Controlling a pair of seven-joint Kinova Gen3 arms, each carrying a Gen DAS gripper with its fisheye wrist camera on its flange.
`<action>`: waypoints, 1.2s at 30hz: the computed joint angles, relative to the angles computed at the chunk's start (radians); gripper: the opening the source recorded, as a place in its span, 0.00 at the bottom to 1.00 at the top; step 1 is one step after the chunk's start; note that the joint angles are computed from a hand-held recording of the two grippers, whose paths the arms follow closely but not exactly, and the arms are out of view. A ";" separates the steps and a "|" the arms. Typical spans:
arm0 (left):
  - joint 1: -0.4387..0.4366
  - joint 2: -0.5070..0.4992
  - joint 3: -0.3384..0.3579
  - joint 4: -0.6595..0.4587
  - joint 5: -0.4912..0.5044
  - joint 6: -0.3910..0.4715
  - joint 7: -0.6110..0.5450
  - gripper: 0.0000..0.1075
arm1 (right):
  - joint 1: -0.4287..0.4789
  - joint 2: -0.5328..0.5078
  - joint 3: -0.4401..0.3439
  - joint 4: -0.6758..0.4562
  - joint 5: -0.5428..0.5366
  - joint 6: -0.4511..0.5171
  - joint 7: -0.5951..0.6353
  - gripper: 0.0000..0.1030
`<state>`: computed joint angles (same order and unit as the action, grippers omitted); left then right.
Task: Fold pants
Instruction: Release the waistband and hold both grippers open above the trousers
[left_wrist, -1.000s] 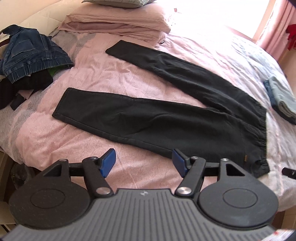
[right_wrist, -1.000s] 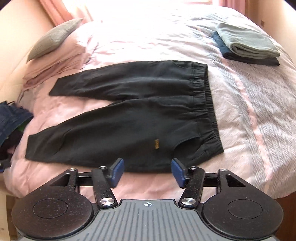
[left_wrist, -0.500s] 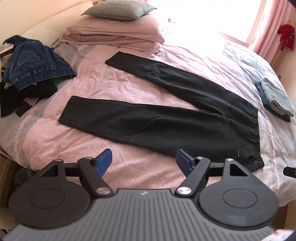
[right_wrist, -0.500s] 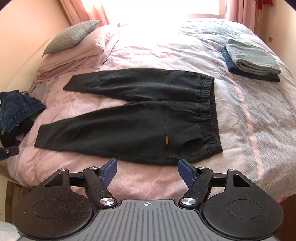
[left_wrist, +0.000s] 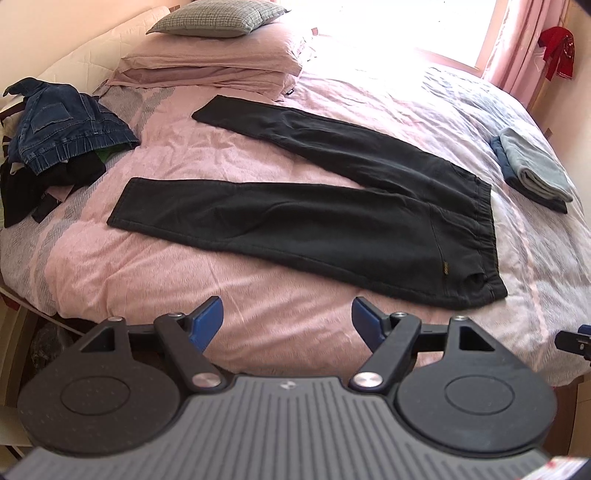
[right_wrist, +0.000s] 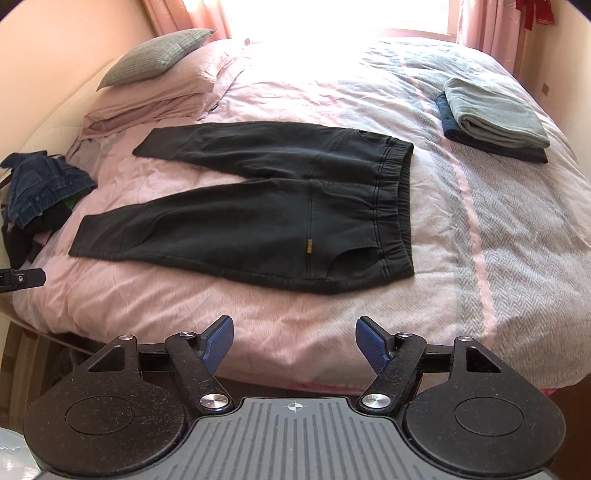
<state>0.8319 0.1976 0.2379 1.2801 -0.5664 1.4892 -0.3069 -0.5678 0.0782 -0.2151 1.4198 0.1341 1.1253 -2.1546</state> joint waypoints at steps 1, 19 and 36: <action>0.014 0.003 0.005 -0.005 -0.009 0.014 0.014 0.69 | 0.001 -0.010 -0.001 0.011 -0.004 -0.002 0.004 0.68; 0.206 0.070 0.012 -0.101 -0.083 0.180 0.152 0.70 | 0.073 -0.140 -0.016 0.160 -0.118 -0.063 0.132 0.68; 0.129 0.052 -0.017 -0.046 -0.043 0.122 0.053 0.70 | 0.110 -0.093 -0.005 0.130 -0.118 -0.062 0.106 0.68</action>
